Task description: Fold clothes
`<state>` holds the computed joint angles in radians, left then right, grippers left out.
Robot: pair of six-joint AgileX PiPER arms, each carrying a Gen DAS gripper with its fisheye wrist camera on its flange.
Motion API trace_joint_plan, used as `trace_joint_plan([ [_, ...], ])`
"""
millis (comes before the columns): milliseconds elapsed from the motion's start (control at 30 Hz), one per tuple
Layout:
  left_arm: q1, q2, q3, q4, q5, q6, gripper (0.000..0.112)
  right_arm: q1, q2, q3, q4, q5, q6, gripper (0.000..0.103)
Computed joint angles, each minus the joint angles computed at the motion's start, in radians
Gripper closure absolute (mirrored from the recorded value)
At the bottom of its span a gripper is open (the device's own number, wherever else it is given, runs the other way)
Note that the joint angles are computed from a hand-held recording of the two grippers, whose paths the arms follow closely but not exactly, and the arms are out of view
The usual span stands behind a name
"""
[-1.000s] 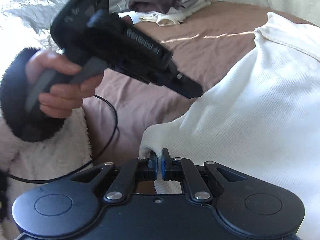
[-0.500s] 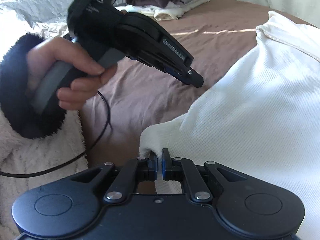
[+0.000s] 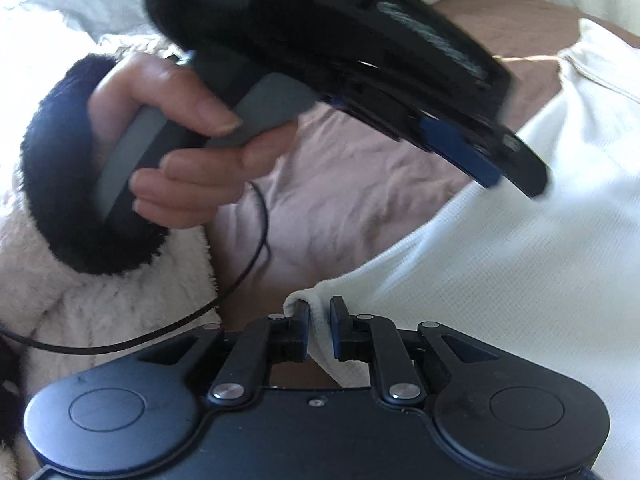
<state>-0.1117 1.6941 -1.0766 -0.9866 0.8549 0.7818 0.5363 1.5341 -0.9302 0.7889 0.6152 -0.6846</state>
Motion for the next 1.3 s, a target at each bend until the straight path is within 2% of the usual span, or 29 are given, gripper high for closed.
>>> trace_joint_plan([
  [100, -0.044, 0.032, -0.045, 0.13, -0.004, -0.117, 0.077, 0.033, 0.002, -0.018, -0.07, -0.008, 0.044, 0.087],
  [167, -0.082, 0.036, -0.06, 0.265, -0.039, -0.24, 0.079, 0.049, -0.001, -0.023, -0.092, -0.014, 0.054, 0.087],
  [200, -0.087, 0.025, -0.052, 0.287, -0.057, -0.257, 0.078, 0.049, -0.003, -0.023, -0.084, -0.007, 0.037, 0.086],
  [267, -0.088, 0.001, -0.039, 0.299, -0.081, -0.278, 0.078, 0.035, -0.006, -0.026, -0.009, 0.032, -0.05, 0.08],
  [300, -0.1, -0.012, -0.035, 0.345, -0.108, -0.316, 0.073, 0.039, -0.01, -0.029, -0.007, 0.039, -0.063, 0.078],
  [367, -0.137, -0.03, -0.03, 0.493, -0.177, -0.43, 0.067, 0.082, -0.025, -0.035, -0.096, 0.003, -0.014, 0.066],
  [400, -0.14, -0.03, -0.027, 0.515, -0.191, -0.442, 0.067, 0.096, -0.029, -0.04, -0.133, -0.007, 0.009, 0.065],
  [467, -0.107, -0.028, -0.029, 0.44, -0.165, -0.404, 0.067, 0.082, -0.027, -0.046, -0.132, -0.008, 0.015, 0.064],
  [533, -0.05, -0.022, -0.017, 0.279, -0.132, -0.29, 0.067, 0.048, -0.025, -0.041, -0.106, -0.023, 0.027, 0.064],
  [667, -0.009, -0.022, 0.0, 0.149, -0.137, -0.175, 0.067, -0.057, -0.035, -0.02, 0.012, -0.053, 0.034, 0.064],
  [800, 0.026, -0.012, 0.003, 0.008, -0.103, -0.051, 0.067, -0.167, -0.052, 0.002, 0.141, -0.06, 0.021, 0.064],
  [900, 0.033, -0.023, 0.014, -0.07, -0.089, 0.019, 0.06, -0.225, -0.084, 0.013, 0.134, -0.081, 0.055, 0.062],
  [1067, 0.03, -0.031, 0.034, -0.174, -0.099, 0.122, 0.059, -0.291, -0.119, 0.039, 0.1, -0.132, 0.082, 0.057],
  [1300, 0.016, -0.04, 0.063, -0.317, -0.143, 0.243, 0.049, -0.347, -0.121, 0.05, 0.114, -0.196, 0.073, 0.052],
])
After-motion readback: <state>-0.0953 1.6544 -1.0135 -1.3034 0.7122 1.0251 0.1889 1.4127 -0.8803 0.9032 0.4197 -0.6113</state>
